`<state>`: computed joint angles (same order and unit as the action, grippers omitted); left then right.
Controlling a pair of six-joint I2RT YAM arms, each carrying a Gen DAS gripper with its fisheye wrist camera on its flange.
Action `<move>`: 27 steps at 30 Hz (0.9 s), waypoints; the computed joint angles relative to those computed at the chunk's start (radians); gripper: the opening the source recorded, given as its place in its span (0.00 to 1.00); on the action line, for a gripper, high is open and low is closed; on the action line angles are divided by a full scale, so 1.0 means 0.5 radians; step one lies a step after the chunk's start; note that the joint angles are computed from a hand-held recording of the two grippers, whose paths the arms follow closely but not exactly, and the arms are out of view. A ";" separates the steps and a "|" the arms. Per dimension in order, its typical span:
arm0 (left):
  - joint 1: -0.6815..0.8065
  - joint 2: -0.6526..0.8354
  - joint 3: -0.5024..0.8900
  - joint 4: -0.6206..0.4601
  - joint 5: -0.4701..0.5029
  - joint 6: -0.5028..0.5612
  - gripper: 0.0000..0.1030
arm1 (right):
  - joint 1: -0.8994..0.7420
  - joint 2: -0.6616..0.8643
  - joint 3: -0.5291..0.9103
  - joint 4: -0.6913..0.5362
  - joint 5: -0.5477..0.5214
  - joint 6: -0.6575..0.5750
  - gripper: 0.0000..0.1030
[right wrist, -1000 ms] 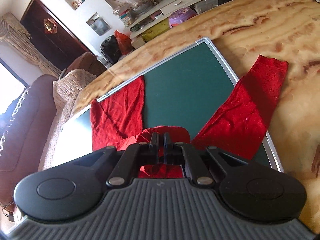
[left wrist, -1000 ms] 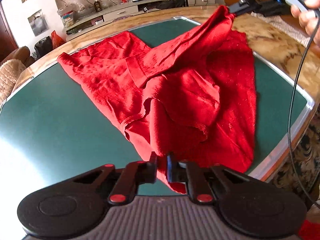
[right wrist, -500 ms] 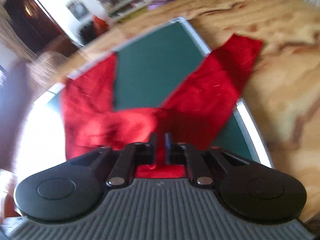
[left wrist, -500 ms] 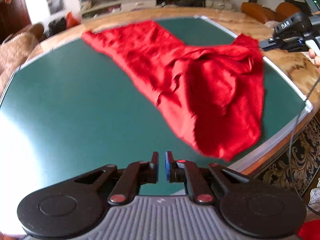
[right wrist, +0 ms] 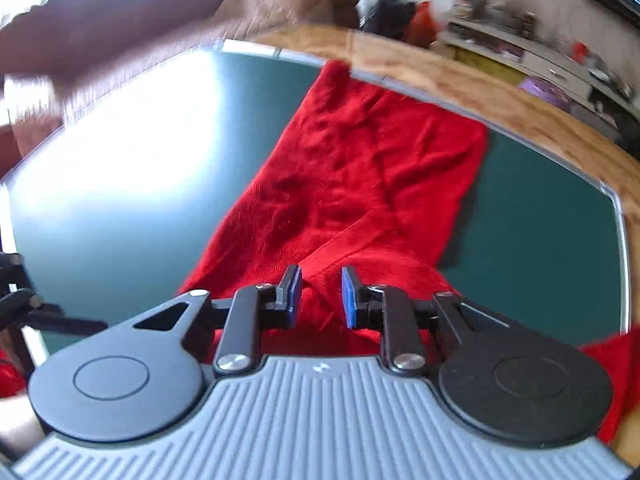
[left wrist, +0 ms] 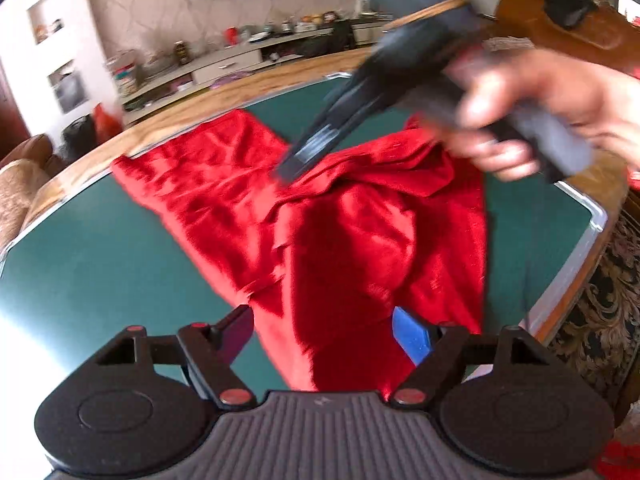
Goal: Fold clothes
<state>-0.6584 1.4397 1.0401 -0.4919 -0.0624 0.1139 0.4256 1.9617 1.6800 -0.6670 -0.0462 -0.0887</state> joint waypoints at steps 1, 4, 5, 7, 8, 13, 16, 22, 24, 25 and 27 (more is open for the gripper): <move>-0.002 0.029 0.005 0.019 0.010 0.012 0.79 | 0.022 0.052 0.044 -0.028 0.044 -0.038 0.25; -0.002 0.115 0.004 0.078 0.022 0.028 0.77 | 0.072 0.124 0.063 -0.033 0.197 -0.138 0.26; 0.003 0.137 0.000 0.090 0.039 0.028 0.77 | 0.078 0.126 0.054 -0.035 0.212 -0.166 0.27; 0.022 0.160 -0.016 0.111 0.067 0.034 0.77 | 0.089 0.130 0.032 -0.034 0.242 -0.223 0.31; 0.030 0.178 -0.015 0.114 0.067 0.027 0.73 | 0.092 0.134 0.012 -0.019 0.254 -0.249 0.31; 0.128 0.232 -0.014 0.085 0.150 -0.015 0.46 | 0.118 0.175 -0.009 0.032 0.330 -0.281 0.30; 0.171 0.217 -0.025 0.076 0.196 -0.024 0.37 | 0.083 0.172 0.005 0.029 0.252 -0.207 0.07; 0.201 0.156 -0.066 0.073 0.217 -0.028 0.18 | -0.059 -0.022 -0.110 0.079 0.083 0.074 0.03; 0.240 0.102 -0.092 0.064 0.255 -0.056 0.11 | -0.140 -0.129 -0.167 0.099 0.013 0.186 0.03; 0.261 0.074 -0.104 0.059 0.275 -0.070 0.11 | -0.190 -0.187 -0.190 0.104 -0.025 0.241 0.03; 0.299 0.026 -0.121 0.041 0.286 -0.080 0.09 | -0.300 -0.293 -0.214 0.100 -0.103 0.345 0.03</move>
